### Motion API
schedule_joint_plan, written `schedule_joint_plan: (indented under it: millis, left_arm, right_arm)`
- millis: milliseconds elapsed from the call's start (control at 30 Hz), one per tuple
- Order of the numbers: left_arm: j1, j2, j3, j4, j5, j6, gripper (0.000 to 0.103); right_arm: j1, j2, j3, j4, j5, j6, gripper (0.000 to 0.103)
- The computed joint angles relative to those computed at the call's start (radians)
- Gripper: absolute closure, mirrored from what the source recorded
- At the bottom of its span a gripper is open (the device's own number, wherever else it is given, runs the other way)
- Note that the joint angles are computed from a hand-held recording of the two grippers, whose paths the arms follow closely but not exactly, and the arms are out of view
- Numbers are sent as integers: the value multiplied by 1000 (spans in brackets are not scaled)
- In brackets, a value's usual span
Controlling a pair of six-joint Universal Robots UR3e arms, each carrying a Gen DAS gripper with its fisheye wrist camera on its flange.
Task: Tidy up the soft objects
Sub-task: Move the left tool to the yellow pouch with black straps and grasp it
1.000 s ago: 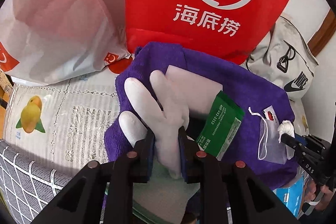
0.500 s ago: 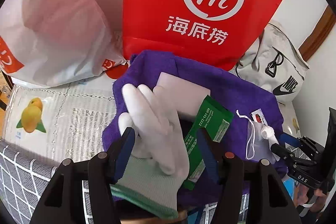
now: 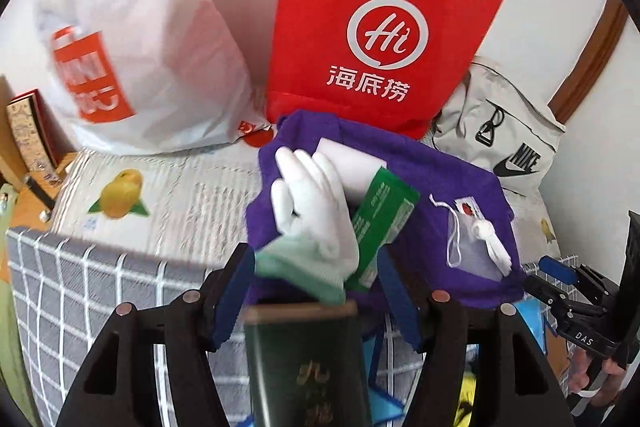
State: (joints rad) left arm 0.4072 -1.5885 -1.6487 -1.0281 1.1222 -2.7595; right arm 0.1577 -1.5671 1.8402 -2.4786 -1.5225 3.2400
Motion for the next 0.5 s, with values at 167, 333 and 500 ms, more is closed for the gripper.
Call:
schedule_joint_plan:
  millis: [167,333,500]
  left_arm:
    - [38,151,-136,-35,-18,53,41]
    - [68,321,-279,-99,-39,131,41]
    - [85,473,-380,-190,-60,199,41]
  right_arm:
    - [64,-98,79,-13,-26,43,46]
    - [108,-187,154,-8,-52,78,46]
    - [136,-280,241,-9,-77,108,46]
